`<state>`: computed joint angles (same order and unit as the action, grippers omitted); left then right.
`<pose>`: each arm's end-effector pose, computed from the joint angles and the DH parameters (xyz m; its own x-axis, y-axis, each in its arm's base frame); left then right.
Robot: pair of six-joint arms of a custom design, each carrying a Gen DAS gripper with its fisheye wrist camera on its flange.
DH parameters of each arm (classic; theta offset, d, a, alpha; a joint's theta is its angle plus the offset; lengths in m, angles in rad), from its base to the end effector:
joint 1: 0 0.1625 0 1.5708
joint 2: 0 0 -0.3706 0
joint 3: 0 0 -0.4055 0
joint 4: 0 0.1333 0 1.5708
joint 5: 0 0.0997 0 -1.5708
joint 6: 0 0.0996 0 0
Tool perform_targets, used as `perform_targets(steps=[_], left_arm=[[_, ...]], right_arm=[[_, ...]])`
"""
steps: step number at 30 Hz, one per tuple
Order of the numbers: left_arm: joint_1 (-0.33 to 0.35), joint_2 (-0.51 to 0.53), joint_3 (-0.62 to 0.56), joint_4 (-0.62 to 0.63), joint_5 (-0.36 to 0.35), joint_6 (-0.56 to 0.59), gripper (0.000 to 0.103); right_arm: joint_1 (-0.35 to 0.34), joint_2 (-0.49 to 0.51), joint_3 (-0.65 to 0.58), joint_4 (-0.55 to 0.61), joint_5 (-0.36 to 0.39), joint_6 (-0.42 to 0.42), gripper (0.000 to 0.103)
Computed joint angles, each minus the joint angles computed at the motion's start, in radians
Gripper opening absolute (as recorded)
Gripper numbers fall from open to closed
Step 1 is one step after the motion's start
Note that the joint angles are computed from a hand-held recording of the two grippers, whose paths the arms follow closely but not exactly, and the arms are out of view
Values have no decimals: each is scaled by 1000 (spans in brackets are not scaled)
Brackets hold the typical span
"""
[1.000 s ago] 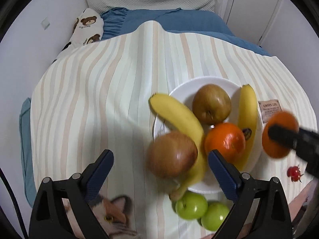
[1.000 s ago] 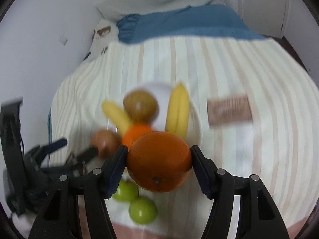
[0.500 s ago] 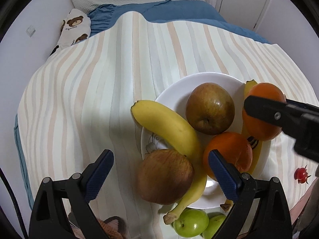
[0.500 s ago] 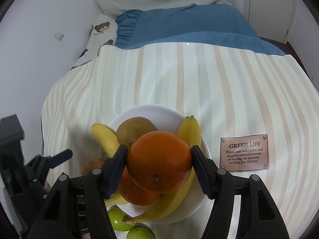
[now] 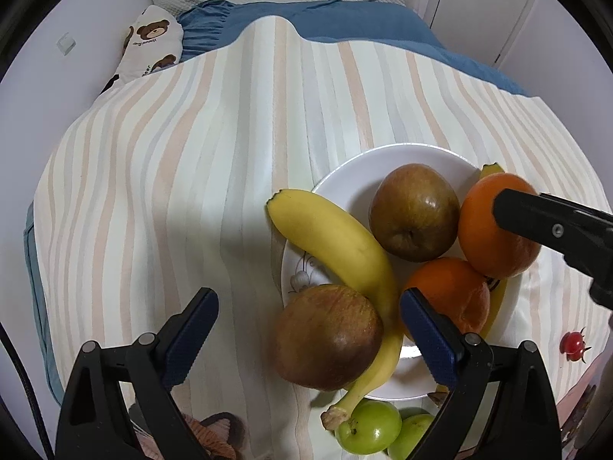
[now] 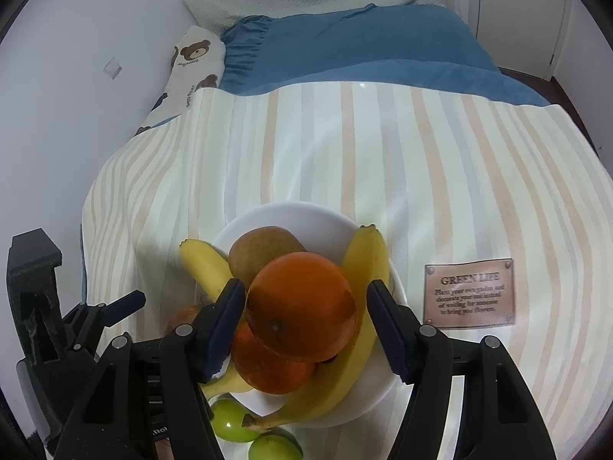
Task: Organize fruits
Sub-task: 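Open the right gripper and pull both grippers back from the plate, then grasp a green apple with the right gripper while the left gripper grasps the other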
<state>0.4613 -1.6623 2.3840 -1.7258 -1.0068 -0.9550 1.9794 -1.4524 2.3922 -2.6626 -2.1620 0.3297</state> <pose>-0.1941 -0.3048 0.1391 -0.6856 0.2044 -0.6987 0.3391 0.9390 -0.0581 0.2280 -0.3307 0.1364 -0.8798 0.0548 0.4722 -0.1141 0.9400 -0.3216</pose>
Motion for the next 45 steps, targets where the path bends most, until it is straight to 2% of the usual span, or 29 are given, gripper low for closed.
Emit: perform_targets(steps=[4, 6, 8, 12, 17, 22, 29, 34, 37, 40, 43, 45], left_arm=[[-20, -33, -6, 36, -1, -23, 97], [-33, -52, -9, 55, -5, -38, 97], [-51, -75, -14, 83, -7, -60, 97], [-101, -122, -25, 145, -10, -103, 97], [-200, -183, -42, 250, -21, -182, 97], [-320, -228, -65, 339, -53, -267, 97], [-479, -265, -111, 471, -97, -418, 97], [-577, -268, -169, 584, -101, -522, 97], [-620, -258, -201, 629, -101, -561, 97], [-647, -257, -222, 664, -100, -591, 97], [-666, -267, -220, 708, -108, -629, 97], [-663, -280, -198, 735, -134, -642, 97]], right_arm=[[37, -55, 13, 39, -34, 29, 84], [61, -84, 22, 74, -66, 52, 92], [98, -118, 29, 138, -125, 94, 95], [156, -195, 51, 251, -182, 169, 97], [245, -282, 66, 395, -222, 276, 97], [375, -349, 47, 553, -255, 415, 98], [560, -389, -31, 813, -297, 629, 98], [665, -409, -82, 953, -285, 761, 98], [710, -409, -112, 998, -278, 804, 98], [738, -417, -119, 993, -254, 818, 98], [721, -441, -80, 930, -204, 781, 98], [677, -471, -14, 849, -149, 730, 98]])
